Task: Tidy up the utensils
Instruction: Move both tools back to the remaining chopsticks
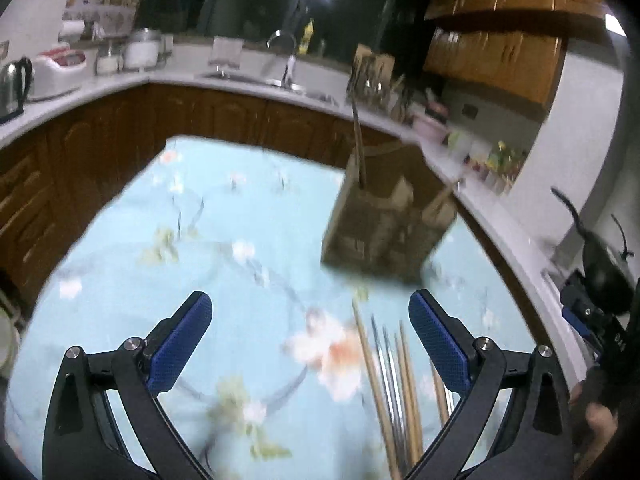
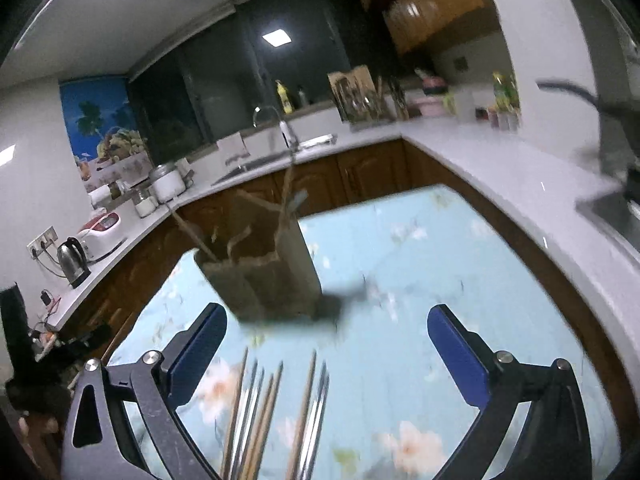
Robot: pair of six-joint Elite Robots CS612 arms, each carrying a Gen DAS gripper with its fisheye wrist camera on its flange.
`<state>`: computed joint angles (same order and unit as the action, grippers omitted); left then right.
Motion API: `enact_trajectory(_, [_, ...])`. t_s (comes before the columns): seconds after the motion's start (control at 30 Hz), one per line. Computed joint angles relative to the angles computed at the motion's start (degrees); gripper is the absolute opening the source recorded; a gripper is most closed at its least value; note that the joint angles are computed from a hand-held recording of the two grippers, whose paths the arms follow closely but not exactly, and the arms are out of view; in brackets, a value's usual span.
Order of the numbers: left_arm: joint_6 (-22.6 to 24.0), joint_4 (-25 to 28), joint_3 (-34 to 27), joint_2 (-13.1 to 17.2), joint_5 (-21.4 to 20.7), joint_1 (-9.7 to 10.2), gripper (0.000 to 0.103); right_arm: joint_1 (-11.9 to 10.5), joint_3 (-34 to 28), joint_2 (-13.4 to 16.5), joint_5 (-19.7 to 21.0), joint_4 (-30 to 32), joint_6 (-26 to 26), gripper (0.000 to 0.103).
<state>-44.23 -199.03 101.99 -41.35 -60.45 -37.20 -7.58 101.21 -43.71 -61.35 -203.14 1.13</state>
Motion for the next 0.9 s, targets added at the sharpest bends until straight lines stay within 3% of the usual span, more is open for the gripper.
enact_trajectory(0.17, [-3.3, 3.3, 0.9, 0.1, -3.8, -0.31, 0.101, -0.3, 2.3, -0.4, -1.0, 4.9, -1.2, 0.101])
enact_trajectory(0.43, [-2.1, 8.0, -1.2, 0.2, -5.9, 0.12, 0.1, 0.3, 1.7, -0.1, -1.2, 10.4, -4.5, 0.1])
enact_trajectory(0.5, [-1.5, 9.3, -2.1, 0.5, -6.9, 0.44, 0.098, 0.6, 1.2, 0.1, -1.6, 11.6, -5.4, 0.095])
enact_trajectory(0.57, [-0.7, 11.1, -3.5, 1.0, -8.4, 0.92, 0.094, 1.0, -0.1, 0.4, -2.3, 14.7, -6.7, 0.079])
enact_trajectory(0.7, [0.7, 15.3, -6.6, 2.3, -12.1, 2.08, 0.077, 1.6, -2.4, 1.2, -2.4, 21.1, -8.4, 0.057])
enact_trajectory(0.83, [1.2, 18.7, -10.1, 3.9, -15.8, 3.32, 0.066, 2.3, -4.3, 2.1, -3.0, 25.7, -10.6, 0.046])
enact_trajectory(0.9, [2.1, 20.7, -11.9, 4.6, -16.4, 3.6, 0.062, 2.6, -5.3, 2.6, -3.7, 27.7, -11.2, 0.035])
